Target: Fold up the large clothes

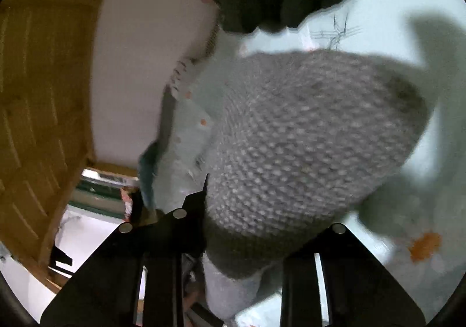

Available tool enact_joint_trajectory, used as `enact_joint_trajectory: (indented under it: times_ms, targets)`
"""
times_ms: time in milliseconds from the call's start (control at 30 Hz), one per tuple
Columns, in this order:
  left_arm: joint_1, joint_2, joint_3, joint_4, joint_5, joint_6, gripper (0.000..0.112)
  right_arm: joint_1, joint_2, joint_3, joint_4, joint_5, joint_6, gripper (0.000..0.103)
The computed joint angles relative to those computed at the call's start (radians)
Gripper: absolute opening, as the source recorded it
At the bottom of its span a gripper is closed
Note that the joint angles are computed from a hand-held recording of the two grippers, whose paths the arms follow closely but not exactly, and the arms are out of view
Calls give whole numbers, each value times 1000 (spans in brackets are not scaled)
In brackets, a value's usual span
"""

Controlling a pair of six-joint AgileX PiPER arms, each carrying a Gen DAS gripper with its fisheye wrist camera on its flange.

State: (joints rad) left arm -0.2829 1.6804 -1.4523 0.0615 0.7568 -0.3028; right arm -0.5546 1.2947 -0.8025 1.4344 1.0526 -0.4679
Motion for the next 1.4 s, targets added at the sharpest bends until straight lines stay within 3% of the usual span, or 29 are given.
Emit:
enact_joint_trajectory:
  times_ms: [100,200,267,367,433,567,667,733,833,900,1000,1067,1133,1200,1300,1400]
  targets:
    - [-78,-69,97,150,-34,-181,98,-14,10,6,-36,-11,-43,25]
    - [-143,-96,104,329,14,-373,98,-17,62,13,-84,-30,-60,25]
    - [-153,-136,135,350,4,-414,98,-28,79,8,-68,-17,-81,25]
    - [-137,-93,154,346,-11,-392,98,28,24,-26,-91,-91,-83,25]
    - [-137,-76,123,342,15,-391,99,117,-45,-87,-193,-191,-42,25]
    - [-150,-74,109,355,42,-407,99,385,-131,-222,-579,-419,193,25]
    - [-153,-115,87,319,114,-383,98,533,-149,-281,-879,-491,388,25]
    - [-150,-238,171,410,90,-496,98,632,-152,-310,-1079,-525,536,25]
    - [-77,-300,214,453,119,-529,98,755,-166,-331,-1357,-531,769,25]
    - [8,-236,197,373,154,-403,98,825,-199,-321,-1497,-519,889,25]
    - [86,-232,273,231,31,-307,98,964,-197,-343,-1729,-494,1084,25]
    - [65,-229,265,273,52,-333,98,1078,-184,-370,-1885,-456,1212,25]
    - [92,-260,246,197,80,-248,98,1173,-160,-404,-1997,-410,1308,25]
    - [114,-355,307,224,27,-274,98,1267,-133,-436,-2092,-370,1378,25]
    - [202,-433,381,309,26,-358,98,1391,-61,-497,-2236,-319,1485,25]
    - [344,-405,479,83,-84,-192,98,1486,1,-536,-2337,-273,1574,25]
